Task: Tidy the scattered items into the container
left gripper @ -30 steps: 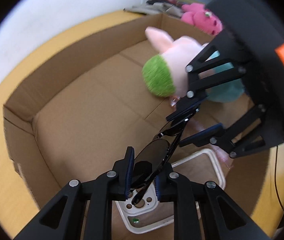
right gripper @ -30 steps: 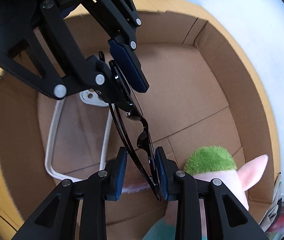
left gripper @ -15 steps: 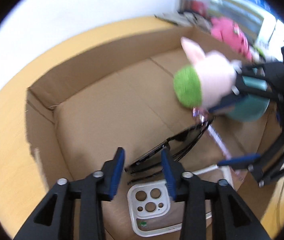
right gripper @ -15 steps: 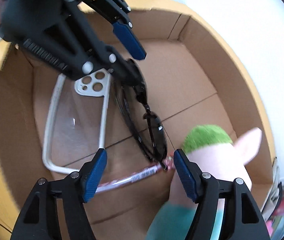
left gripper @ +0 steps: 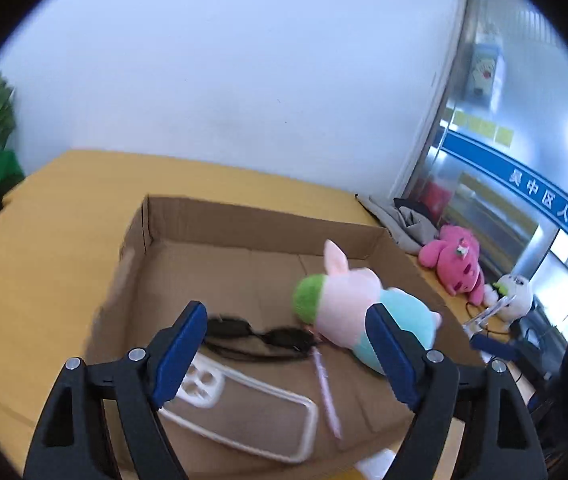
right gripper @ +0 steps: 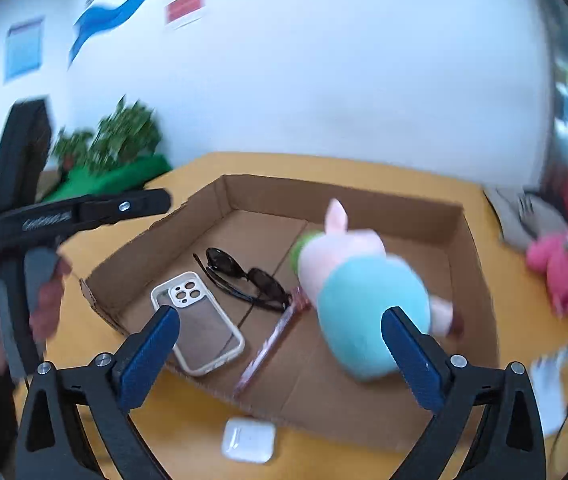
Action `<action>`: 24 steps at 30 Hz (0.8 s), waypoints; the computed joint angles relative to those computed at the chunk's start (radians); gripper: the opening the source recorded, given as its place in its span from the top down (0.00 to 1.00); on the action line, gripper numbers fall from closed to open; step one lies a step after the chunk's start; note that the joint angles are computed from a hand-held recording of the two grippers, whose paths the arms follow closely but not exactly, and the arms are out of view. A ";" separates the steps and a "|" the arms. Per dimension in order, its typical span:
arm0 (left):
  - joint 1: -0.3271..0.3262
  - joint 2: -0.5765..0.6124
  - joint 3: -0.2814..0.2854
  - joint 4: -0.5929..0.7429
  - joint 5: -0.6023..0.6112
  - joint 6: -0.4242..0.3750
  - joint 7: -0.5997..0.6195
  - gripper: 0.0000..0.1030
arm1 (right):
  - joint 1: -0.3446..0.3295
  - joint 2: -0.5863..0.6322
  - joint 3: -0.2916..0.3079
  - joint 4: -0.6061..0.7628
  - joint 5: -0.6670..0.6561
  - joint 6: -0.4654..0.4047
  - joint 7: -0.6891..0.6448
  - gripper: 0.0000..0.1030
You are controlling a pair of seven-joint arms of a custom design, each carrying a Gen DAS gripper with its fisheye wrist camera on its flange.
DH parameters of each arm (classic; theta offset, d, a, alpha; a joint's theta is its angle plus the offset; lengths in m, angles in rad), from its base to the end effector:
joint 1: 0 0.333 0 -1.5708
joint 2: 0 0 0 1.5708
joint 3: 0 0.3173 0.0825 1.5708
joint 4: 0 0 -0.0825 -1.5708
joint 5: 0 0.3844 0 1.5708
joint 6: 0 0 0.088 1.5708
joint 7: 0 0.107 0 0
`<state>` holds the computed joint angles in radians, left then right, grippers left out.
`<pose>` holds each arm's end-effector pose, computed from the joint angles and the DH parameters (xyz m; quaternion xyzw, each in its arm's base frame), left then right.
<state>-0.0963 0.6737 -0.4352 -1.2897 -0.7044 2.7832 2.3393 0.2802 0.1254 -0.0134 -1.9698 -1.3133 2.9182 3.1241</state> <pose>0.7301 -0.2750 0.4642 -0.4322 0.7468 -0.4987 0.0830 0.5732 0.2192 0.4680 -0.5896 0.6486 -0.3205 0.3591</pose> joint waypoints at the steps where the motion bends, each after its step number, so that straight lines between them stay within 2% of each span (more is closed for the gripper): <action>1: 0.003 -0.029 -0.014 -0.069 -0.019 0.057 0.026 0.21 | 0.013 -0.011 0.002 -0.015 -0.035 -0.028 0.065 0.01; 3: -0.009 -0.072 -0.021 -0.178 -0.022 0.154 0.060 0.21 | 0.026 -0.014 0.010 -0.040 -0.091 -0.098 0.162 0.01; 6: -0.002 -0.093 -0.050 -0.276 -0.030 0.241 0.078 0.21 | 0.036 -0.018 0.025 -0.065 -0.130 -0.176 0.234 0.01; 7: 0.016 -0.093 -0.077 -0.297 -0.043 0.257 0.087 0.21 | 0.044 -0.020 0.032 -0.071 -0.153 -0.219 0.264 0.01; 9: 0.054 -0.092 -0.142 -0.335 -0.067 0.331 0.132 0.21 | 0.042 -0.029 0.039 -0.085 -0.169 -0.222 0.290 0.01; 10: 0.061 -0.098 -0.156 -0.352 -0.064 0.362 0.132 0.21 | 0.045 -0.033 0.045 -0.089 -0.180 -0.242 0.301 0.01; 11: 0.090 -0.103 -0.191 -0.373 -0.068 0.386 0.140 0.21 | 0.044 -0.031 0.050 -0.089 -0.166 -0.244 0.287 0.00; 13: 0.177 -0.084 -0.307 -0.396 -0.075 0.434 0.175 0.21 | 0.042 -0.024 0.049 -0.092 -0.214 -0.227 0.344 0.00; 17: 0.296 -0.045 -0.456 -0.445 -0.032 0.507 0.202 0.21 | 0.041 -0.019 0.055 -0.099 -0.240 -0.213 0.389 0.00; 19: 0.335 -0.029 -0.507 -0.472 0.001 0.554 0.200 0.21 | 0.038 -0.010 0.054 -0.099 -0.231 -0.197 0.384 0.00; 22: 0.426 0.015 -0.622 -0.521 0.070 0.628 0.186 0.21 | 0.040 0.010 0.053 -0.093 -0.190 -0.188 0.342 0.00; 23: 0.444 0.021 -0.642 -0.535 0.093 0.640 0.180 0.21 | 0.039 0.016 0.051 -0.089 -0.181 -0.173 0.329 0.00; 24: 0.443 0.013 -0.637 -0.547 0.105 0.646 0.172 0.21 | 0.038 0.024 0.048 -0.086 -0.170 -0.160 0.315 0.01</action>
